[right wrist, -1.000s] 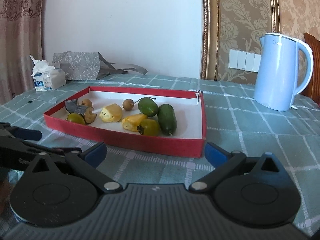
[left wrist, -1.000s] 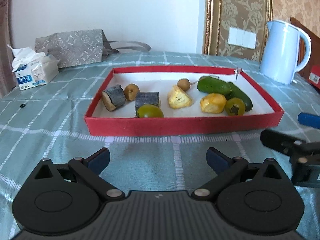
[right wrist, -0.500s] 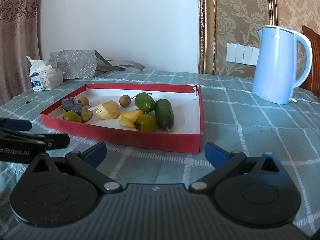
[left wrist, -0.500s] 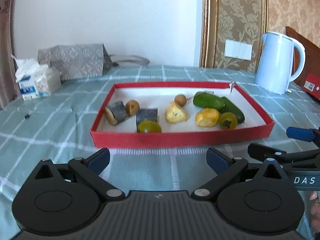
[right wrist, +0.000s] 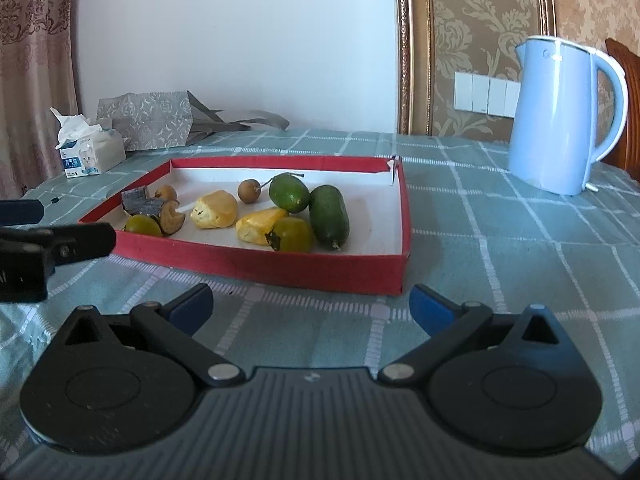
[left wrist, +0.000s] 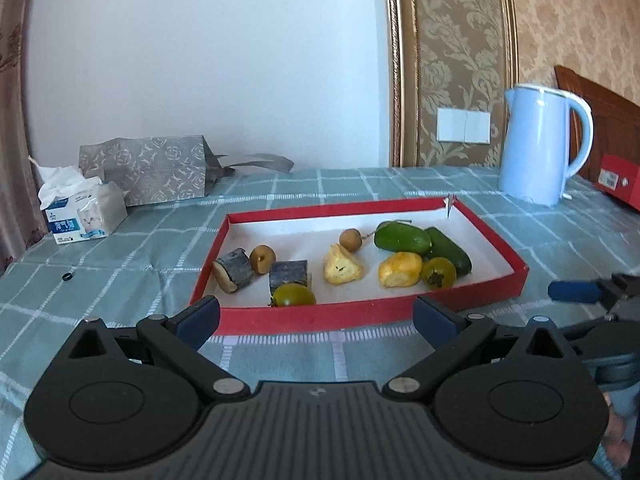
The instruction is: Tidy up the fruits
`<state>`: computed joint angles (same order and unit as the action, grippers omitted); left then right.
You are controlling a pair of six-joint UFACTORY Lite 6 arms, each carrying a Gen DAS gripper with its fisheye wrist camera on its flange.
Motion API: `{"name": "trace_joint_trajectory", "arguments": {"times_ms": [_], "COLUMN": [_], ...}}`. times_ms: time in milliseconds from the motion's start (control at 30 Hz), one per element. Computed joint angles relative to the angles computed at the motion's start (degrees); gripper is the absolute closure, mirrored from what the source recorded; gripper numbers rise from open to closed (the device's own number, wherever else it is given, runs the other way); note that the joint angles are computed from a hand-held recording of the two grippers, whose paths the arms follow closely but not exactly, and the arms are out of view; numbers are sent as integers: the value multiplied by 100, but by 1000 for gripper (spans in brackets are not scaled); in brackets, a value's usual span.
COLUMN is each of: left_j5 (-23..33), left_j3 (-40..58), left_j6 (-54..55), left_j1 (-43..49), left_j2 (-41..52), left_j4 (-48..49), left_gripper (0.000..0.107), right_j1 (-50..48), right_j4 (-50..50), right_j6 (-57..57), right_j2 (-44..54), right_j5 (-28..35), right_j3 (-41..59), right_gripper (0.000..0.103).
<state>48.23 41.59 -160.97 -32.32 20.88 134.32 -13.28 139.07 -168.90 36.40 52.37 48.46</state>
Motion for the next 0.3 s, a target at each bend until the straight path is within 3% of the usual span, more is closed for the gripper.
{"name": "trace_joint_trajectory", "arguments": {"times_ms": [300], "left_j5": [-14], "left_j3": [-40], "left_j6": [-51], "left_j1": [88], "left_j2": [-23], "left_j4": [44], "left_gripper": [4], "right_j1": [39], "right_j4": [69], "right_j6": [-108], "right_j2": [5], "right_j5": [-10], "right_j3": [-12], "right_gripper": [0]}}
